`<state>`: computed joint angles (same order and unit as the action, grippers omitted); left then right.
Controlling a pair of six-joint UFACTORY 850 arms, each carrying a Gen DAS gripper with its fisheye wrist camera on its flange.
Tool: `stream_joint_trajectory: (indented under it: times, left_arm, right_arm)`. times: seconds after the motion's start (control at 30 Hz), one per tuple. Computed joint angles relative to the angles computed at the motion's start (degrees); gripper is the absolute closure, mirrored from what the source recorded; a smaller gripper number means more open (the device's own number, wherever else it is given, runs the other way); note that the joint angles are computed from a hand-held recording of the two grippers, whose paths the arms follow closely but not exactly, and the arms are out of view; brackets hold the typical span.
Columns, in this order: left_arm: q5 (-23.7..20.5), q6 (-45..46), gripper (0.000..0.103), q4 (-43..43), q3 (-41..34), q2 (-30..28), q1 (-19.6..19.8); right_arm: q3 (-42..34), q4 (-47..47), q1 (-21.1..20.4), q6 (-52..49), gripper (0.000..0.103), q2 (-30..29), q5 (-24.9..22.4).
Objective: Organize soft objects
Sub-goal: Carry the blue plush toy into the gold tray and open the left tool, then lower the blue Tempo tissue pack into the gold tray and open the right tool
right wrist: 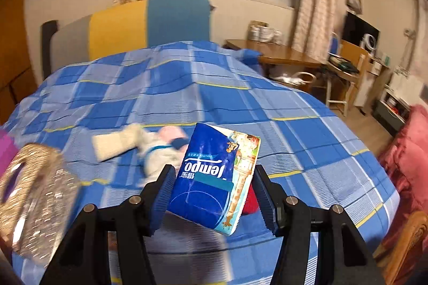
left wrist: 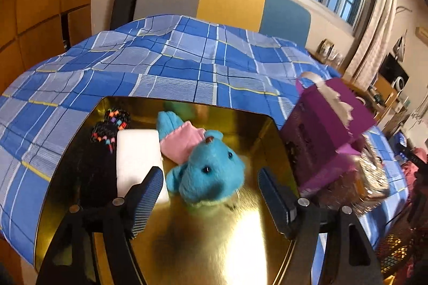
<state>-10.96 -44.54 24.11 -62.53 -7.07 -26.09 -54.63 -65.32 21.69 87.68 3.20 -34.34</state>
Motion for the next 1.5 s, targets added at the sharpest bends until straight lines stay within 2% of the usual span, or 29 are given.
stream_joint_trajectory:
  times: [0.13, 0.23, 0.43, 0.57, 0.7, 0.8, 1.0, 1.07, 1.17, 1.27, 1.37, 1.43, 1.5]
  left_arm:
    - [1.1, -2.3, 0.028, 1.8, 3.3, 2.8, -0.5]
    - [0.9, 0.5, 0.028, -1.0, 4.3, 3.5, -0.9]
    - [0.3, -6.1, 0.028, 5.0, 6.1, 4.7, -1.3]
    - [0.6, -14.6, 0.028, 12.5, 8.1, 6.3, -1.2]
    - [1.7, -17.5, 0.028, 13.2, 10.4, 8.0, -0.4]
    - [1.8, -19.0, 0.028, 13.2, 11.9, 9.2, 0.5]
    - [2.0, -22.8, 0.028, 15.1, 14.2, 11.0, 2.4]
    - [2.7, -23.5, 0.028, 15.5, 14.9, 11.7, 3.2]
    - [3.4, -26.4, 0.028, 17.6, 15.7, 12.5, 4.2]
    - [3.8, -22.4, 0.028, 13.3, 15.7, 12.7, 5.1]
    - [4.0, -25.5, 0.028, 16.1, 15.8, 13.1, 5.6]
    - [4.2, -25.2, 0.028, 15.4, 15.8, 13.2, 5.9]
    - [4.2, -23.2, 0.028, 13.3, 15.7, 13.1, 6.1]
  right_arm:
    - [-2.1, 1.2, 4.7, -1.3, 0.044, 0.4, 2.5]
    - [-5.0, 1.1, 8.7, -2.0, 0.043, -0.4, 4.1]
    - [-12.5, 3.7, 15.8, -5.7, 0.043, -4.9, 8.8]
    - [-18.7, 9.4, 19.9, -13.4, 0.043, -10.1, 11.4]
    - [-26.7, 20.0, 23.3, -27.7, 0.043, -17.8, 11.2]
    - [-32.4, 26.2, 24.7, -35.4, 0.043, -23.1, 8.8]
    - [-44.5, 29.0, 26.6, -40.3, 0.043, -33.8, -1.1]
    - [-49.5, 30.2, 26.5, -41.4, 0.043, -38.0, -6.0]
    - [-55.1, 28.0, 26.7, -40.7, 0.043, -42.5, -12.1]
    - [-60.5, 24.8, 27.0, -40.5, 0.043, -46.7, -18.0]
    - [-66.3, 23.3, 27.1, -41.3, 0.043, -50.9, -23.7]
    - [-69.3, 24.7, 26.6, -42.5, 0.042, -53.0, -25.1]
    - [-69.3, 24.9, 26.4, -42.7, 0.04, -53.0, -23.9]
